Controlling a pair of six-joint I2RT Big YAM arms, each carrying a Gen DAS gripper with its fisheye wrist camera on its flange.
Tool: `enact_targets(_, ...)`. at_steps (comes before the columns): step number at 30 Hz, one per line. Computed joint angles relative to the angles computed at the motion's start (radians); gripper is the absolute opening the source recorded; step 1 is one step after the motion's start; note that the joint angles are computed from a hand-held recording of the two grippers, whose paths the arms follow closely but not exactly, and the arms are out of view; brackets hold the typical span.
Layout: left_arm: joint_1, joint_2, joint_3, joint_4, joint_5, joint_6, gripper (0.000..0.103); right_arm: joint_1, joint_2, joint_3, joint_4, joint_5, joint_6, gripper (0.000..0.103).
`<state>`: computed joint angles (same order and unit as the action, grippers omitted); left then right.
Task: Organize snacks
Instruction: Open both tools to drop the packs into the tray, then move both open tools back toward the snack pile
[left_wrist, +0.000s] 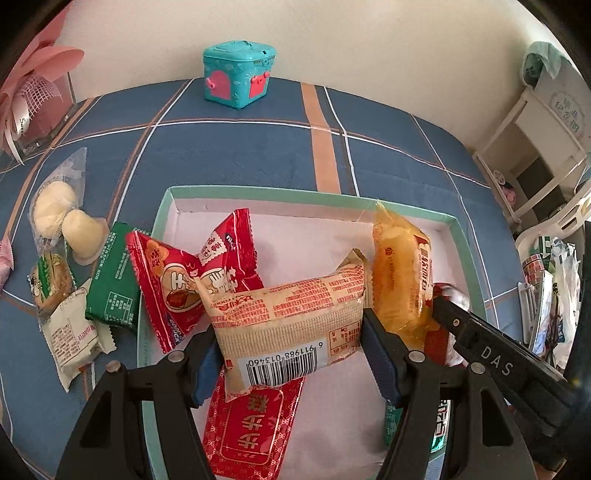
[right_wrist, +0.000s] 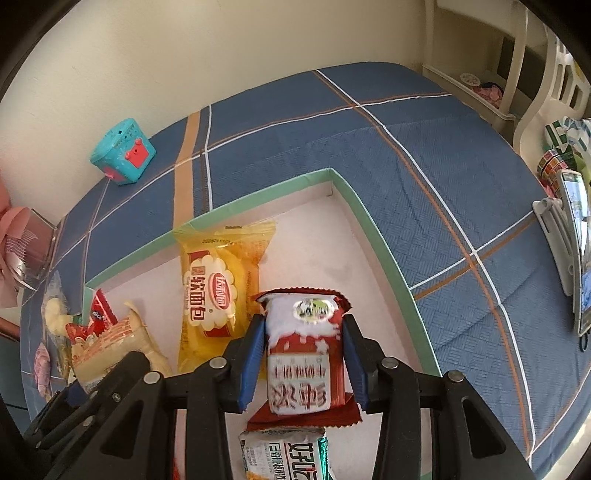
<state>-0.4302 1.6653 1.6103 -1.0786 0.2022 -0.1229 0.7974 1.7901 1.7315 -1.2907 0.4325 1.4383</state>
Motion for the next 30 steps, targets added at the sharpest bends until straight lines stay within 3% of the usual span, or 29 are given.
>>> enact_targets(5,0.005,0.005,0.011,-0.022,0.01,-0.004,0.073,0.006,0.0,0.017,-0.02,0.013,0.002,0.056)
enact_targets(9,0.014,-0.004,0.015,-0.038,0.025,-0.002,0.075,0.013,0.01,0.048,-0.052,0.013,0.008,0.057)
enact_targets(12,0.017,-0.017,0.014,-0.043,0.021,0.003,0.078,0.023,0.022,0.078,-0.088,0.016,0.013,0.064)
enact_targets(17,0.026,-0.043,0.003,-0.04,-0.041,-0.002,0.088,0.045,0.046,0.128,-0.143,0.021,0.019,0.078)
enact_targets(20,0.033,-0.061,-0.014,-0.029,-0.083,0.003,0.089,0.061,0.06,0.154,-0.165,0.025,0.018,0.08)
enact_targets(24,0.041,-0.087,-0.047,0.002,-0.147,0.02,0.099,0.078,0.08,0.186,-0.191,0.027,0.023,0.081)
enact_targets(30,0.063,-0.117,-0.075,0.017,-0.18,0.037,0.1,0.095,0.107,0.221,-0.201,0.023,0.017,0.087)
